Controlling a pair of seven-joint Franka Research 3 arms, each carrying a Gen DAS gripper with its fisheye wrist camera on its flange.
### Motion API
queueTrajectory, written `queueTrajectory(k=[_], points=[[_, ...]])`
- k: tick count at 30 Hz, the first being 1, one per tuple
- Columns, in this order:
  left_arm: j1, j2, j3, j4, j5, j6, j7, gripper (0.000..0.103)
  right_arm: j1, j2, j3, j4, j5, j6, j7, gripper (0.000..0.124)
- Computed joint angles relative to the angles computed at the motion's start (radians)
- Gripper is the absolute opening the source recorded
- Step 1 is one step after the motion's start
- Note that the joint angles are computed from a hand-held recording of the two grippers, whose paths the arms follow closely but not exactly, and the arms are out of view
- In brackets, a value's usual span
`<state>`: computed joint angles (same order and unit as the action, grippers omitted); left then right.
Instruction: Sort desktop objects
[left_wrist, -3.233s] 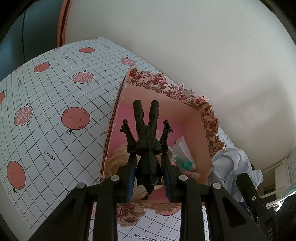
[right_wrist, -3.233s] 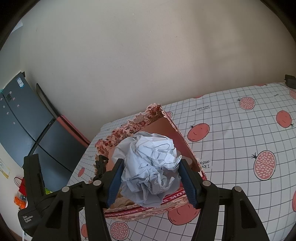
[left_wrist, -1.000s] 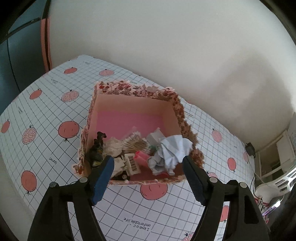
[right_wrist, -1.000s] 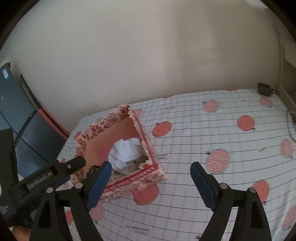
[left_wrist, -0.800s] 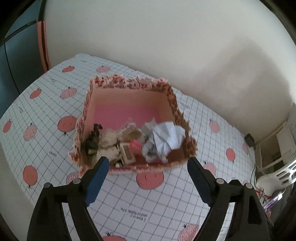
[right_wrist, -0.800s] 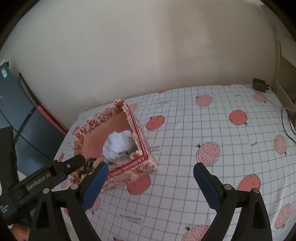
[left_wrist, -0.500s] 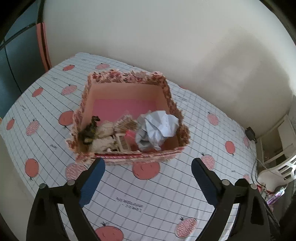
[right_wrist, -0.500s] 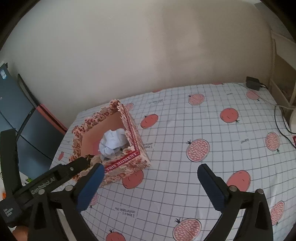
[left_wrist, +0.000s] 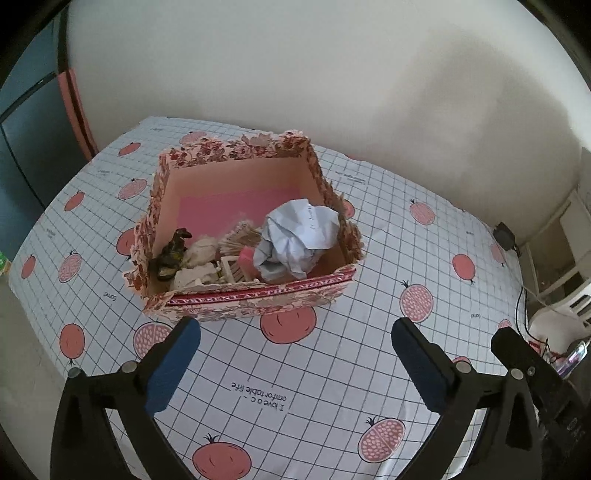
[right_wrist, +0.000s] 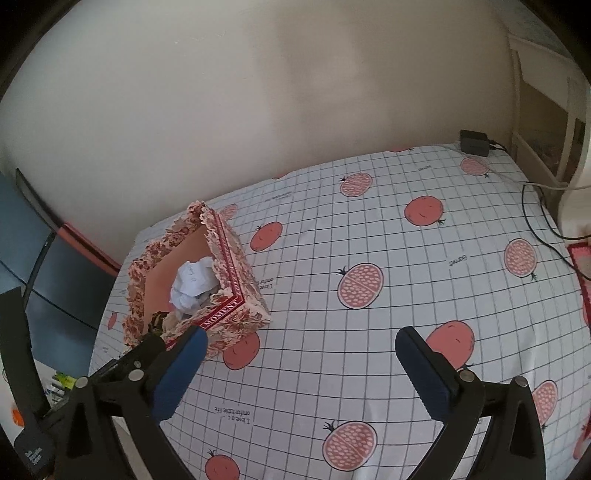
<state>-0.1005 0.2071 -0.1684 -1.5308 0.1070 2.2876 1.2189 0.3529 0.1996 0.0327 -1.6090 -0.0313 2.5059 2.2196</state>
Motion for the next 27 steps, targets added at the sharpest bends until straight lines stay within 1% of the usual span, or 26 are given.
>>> queueTrajectory(k=[8, 10, 13, 16, 19, 23, 27], points=[[-0.01, -0.033, -0.003, -0.037, 0.027, 0.041, 0.003, 0.103, -0.001, -0.01, 0.005, -0.004, 0.002, -0.003, -0.028, 0.103], [-0.02, -0.043, 0.002, -0.049, 0.061, 0.044, -0.026, 0.103, 0.003, -0.008, 0.007, 0.0, -0.002, -0.004, -0.032, 0.103], [-0.03, -0.039, 0.007, -0.039, 0.113, 0.009, -0.058, 0.103, 0.008, -0.001, 0.006, 0.013, -0.011, -0.026, -0.035, 0.103], [-0.028, -0.04, 0.006, -0.039, 0.118, -0.005, -0.059, 0.103, 0.015, 0.003, 0.004, 0.021, -0.033, -0.038, -0.035, 0.103], [-0.025, -0.045, 0.007, -0.047, 0.122, 0.005, -0.056, 0.103, 0.018, 0.005, 0.004, 0.026, -0.041, -0.039, -0.036, 0.103], [-0.019, -0.047, 0.006, -0.048, 0.104, 0.002, -0.056, 0.103, 0.016, 0.009, 0.007, 0.031, -0.019, -0.045, -0.044, 0.103], [-0.019, -0.048, 0.007, -0.048, 0.106, -0.005, -0.062, 0.103, 0.025, 0.01, 0.003, 0.039, -0.046, -0.052, -0.033, 0.103]])
